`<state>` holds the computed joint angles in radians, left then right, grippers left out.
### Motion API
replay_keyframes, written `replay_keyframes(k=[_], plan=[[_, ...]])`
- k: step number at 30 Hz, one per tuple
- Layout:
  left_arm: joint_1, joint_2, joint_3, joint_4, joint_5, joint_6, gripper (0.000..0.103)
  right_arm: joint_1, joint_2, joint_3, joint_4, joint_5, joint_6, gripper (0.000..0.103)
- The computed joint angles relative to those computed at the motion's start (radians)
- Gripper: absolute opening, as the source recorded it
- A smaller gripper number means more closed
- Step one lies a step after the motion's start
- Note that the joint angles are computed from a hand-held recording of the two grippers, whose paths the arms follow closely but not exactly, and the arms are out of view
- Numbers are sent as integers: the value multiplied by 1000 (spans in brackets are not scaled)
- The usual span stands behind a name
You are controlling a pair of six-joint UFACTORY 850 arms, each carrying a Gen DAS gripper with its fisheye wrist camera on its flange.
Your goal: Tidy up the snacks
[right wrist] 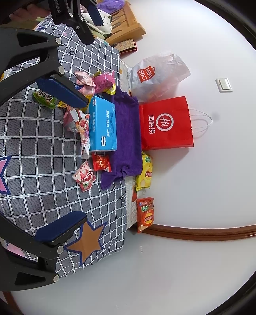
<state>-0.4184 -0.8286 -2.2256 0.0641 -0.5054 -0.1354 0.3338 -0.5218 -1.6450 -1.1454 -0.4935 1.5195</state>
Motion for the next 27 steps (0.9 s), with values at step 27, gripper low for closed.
replay_keyframes(k=[27], plan=[[7, -56, -80, -50, -45, 52, 103, -5, -17, -20, 0, 15, -10, 103]])
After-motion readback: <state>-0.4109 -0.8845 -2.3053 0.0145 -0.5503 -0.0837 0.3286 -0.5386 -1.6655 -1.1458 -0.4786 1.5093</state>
